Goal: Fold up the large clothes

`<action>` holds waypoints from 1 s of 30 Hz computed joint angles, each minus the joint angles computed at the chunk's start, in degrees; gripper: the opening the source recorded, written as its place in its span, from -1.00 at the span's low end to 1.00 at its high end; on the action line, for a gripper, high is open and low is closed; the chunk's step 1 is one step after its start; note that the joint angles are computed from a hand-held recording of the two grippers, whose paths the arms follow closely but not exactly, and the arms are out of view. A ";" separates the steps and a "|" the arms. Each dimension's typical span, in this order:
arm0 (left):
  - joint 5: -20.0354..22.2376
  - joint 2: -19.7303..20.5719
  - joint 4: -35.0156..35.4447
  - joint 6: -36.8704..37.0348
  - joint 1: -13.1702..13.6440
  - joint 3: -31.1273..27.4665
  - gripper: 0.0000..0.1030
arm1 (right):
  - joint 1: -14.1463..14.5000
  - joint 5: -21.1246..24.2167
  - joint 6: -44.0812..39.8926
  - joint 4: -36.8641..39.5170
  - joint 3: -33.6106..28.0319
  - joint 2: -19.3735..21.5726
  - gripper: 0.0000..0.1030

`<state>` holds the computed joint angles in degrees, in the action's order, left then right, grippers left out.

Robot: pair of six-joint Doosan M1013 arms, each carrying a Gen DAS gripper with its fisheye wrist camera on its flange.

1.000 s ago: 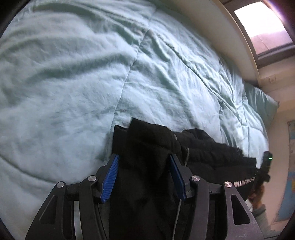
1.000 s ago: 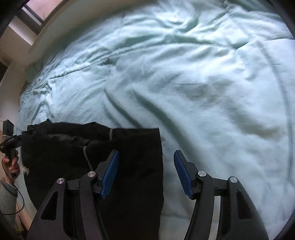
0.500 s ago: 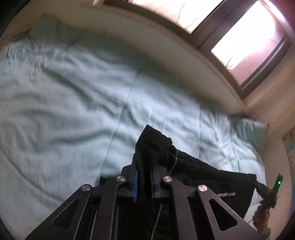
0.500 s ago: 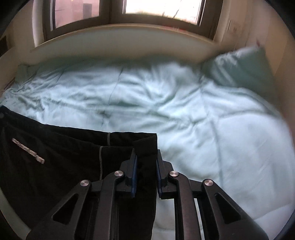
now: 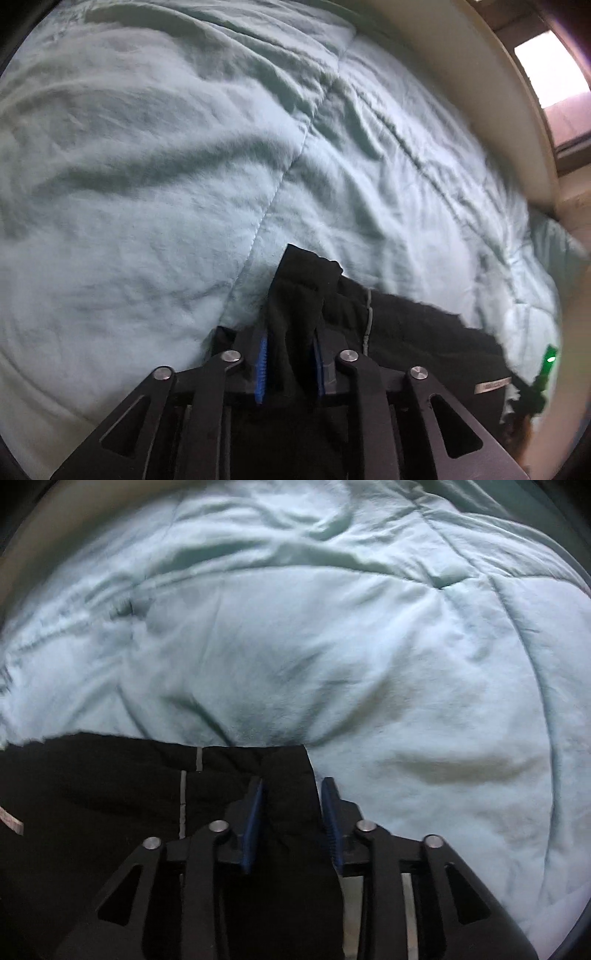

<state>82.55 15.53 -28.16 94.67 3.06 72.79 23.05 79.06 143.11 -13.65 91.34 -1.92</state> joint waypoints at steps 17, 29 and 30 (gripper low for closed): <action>-0.21 -19.83 1.34 12.52 -9.84 14.60 -0.52 | 20.24 -3.87 9.99 -2.66 -8.55 2.06 0.27; 3.26 -15.04 -3.40 6.67 -7.51 15.07 -0.75 | 16.99 -6.44 4.76 2.32 -7.41 4.22 0.26; 3.04 -14.94 -3.65 6.89 -7.26 14.07 -0.75 | 17.16 -6.82 4.94 0.01 -8.36 4.08 0.26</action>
